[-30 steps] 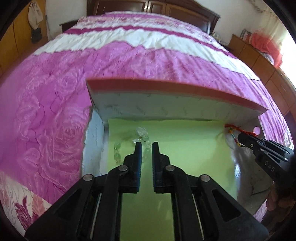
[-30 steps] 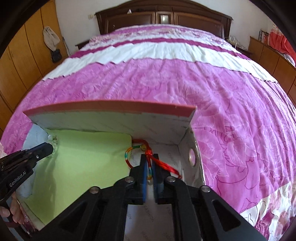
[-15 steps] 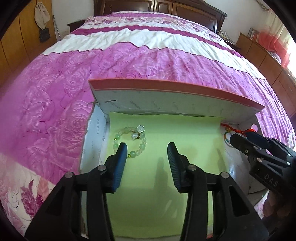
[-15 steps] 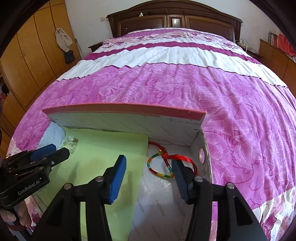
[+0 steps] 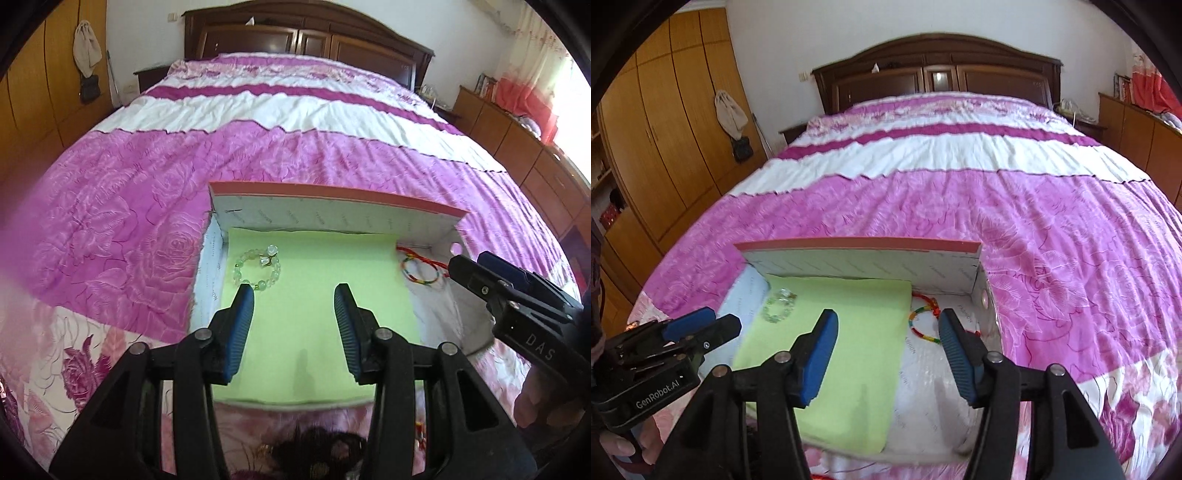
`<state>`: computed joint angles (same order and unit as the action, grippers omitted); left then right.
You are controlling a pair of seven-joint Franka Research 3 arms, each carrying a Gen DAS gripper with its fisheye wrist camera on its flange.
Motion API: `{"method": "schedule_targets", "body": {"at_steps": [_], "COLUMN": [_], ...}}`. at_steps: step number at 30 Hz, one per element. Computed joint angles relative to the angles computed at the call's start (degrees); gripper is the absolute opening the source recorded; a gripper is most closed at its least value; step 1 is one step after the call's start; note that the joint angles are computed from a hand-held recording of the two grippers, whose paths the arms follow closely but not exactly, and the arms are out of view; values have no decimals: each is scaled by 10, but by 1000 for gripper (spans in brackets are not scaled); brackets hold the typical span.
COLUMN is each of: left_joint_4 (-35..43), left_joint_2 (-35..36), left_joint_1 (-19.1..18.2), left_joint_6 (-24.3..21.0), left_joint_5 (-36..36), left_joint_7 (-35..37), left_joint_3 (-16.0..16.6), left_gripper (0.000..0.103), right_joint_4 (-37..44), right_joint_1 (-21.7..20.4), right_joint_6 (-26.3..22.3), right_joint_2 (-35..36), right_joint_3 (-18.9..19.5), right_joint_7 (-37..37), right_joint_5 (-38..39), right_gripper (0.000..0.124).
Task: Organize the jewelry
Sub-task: 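Open the left tool onto the green paper while the right tool releases its bracelet in the box, then move both tools back from the box to the jewelry pile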
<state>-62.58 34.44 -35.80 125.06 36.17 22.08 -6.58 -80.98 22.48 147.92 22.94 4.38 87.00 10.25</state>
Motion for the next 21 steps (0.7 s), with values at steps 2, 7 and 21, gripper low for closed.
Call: {"method": "schedule_targets", "body": {"at_steps": [2, 7, 21], "left_joint_4": [-31, -106, -272], "left_joint_2": [-22, -81, -195], "left_joint_1": [-4, -8, 19], "left_joint_6": [13, 31, 110], "left_joint_5": [14, 56, 172], "left_joint_7": [-13, -58, -138], "left_joint_3": [3, -4, -45], "left_gripper": [37, 37, 39], "right_joint_4": [-36, -129, -313], "right_joint_1": [0, -2, 2], "right_joint_6": [26, 94, 248], "right_joint_2": [-25, -90, -218], "right_joint_3": [4, 18, 30], "right_joint_7": [-3, -27, -30], "right_joint_5": [7, 32, 87], "right_gripper": [61, 62, 67]}}
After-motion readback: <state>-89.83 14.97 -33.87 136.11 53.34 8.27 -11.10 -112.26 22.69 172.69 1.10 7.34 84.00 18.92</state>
